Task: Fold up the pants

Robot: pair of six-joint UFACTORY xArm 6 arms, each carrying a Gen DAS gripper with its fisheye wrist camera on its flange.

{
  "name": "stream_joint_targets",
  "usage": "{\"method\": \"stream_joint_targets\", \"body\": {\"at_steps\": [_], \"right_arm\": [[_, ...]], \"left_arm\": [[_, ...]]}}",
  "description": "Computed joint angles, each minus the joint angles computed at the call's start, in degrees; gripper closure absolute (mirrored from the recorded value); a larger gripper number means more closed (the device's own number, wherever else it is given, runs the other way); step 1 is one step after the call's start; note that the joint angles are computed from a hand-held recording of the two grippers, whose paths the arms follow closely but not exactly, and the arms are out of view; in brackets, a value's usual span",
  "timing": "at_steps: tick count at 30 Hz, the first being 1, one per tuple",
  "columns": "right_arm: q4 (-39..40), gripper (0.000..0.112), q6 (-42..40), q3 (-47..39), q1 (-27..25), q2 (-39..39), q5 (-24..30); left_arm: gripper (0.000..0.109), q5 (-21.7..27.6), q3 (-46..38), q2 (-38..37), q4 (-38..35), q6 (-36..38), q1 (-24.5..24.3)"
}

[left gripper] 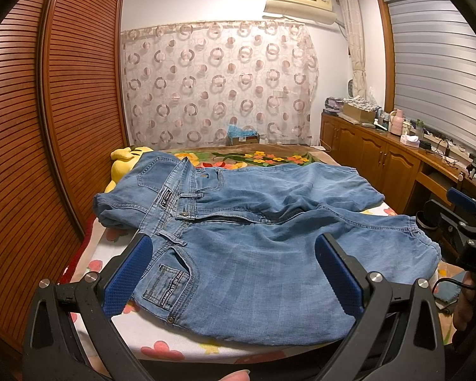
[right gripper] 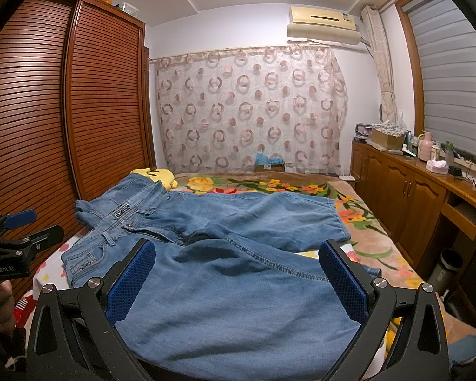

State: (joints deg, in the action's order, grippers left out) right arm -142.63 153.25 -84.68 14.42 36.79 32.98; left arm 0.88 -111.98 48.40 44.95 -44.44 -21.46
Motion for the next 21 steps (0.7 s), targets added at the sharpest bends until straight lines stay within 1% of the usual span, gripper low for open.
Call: {"method": "stream_joint_targets", "body": {"at_steps": [8, 10, 11, 12, 13, 16, 17, 19, 20, 21], "right_arm": [[0.01, 0.009, 0.01, 0.01, -0.01, -0.01, -0.08], [-0.06, 0.009, 0.07, -0.18, -0.06, 0.05, -0.39], [0.18, 0.009, -0.21, -0.45, -0.02, 0.21, -0.46], [0.22, 0.009, -0.3, -0.48, -0.06, 0.2, -0.56], [0.21, 0.009, -0.38, -0.58, -0.12, 0.23, -0.81], [0.5, 0.009, -0.73, -1.1, -0.27, 0.67, -1.2], [0.58, 0.009, -0.78, -1.36, -0.4, 0.85, -1.48], [0.05, 0.009, -0.18, -1.74, -0.73, 1.12, -2.05], [0.03, 0.009, 0.0, -1.81, -0.81, 1.19, -2.22], [0.13, 0.009, -0.04, -2.08, -0.93, 1.39, -2.4]], "left_arm": [[0.006, -0.01, 0.1, -0.05, -0.11, 0.07, -0.01], [0.006, 0.02, 0.34, -0.04, -2.16, 2.04, -0.16], [0.006, -0.06, 1.26, -0.68, -5.14, 5.1, -0.05], [0.006, 0.14, 0.77, -0.14, -6.76, 6.7, -0.14], [0.006, 0.87, 0.15, 0.06, -10.25, 10.0, -0.53], [0.006, 2.06, -2.43, 2.14, -15.96, 15.3, -1.07], [0.006, 2.63, -3.16, 2.61, -16.84, 16.08, -1.13], [0.006, 2.09, -0.81, 0.86, -13.79, 12.97, -1.08], [0.006, 2.36, -1.35, 1.48, -14.62, 13.63, -1.05], [0.006, 2.77, -2.13, 2.41, -17.36, 16.04, -1.12]]}}
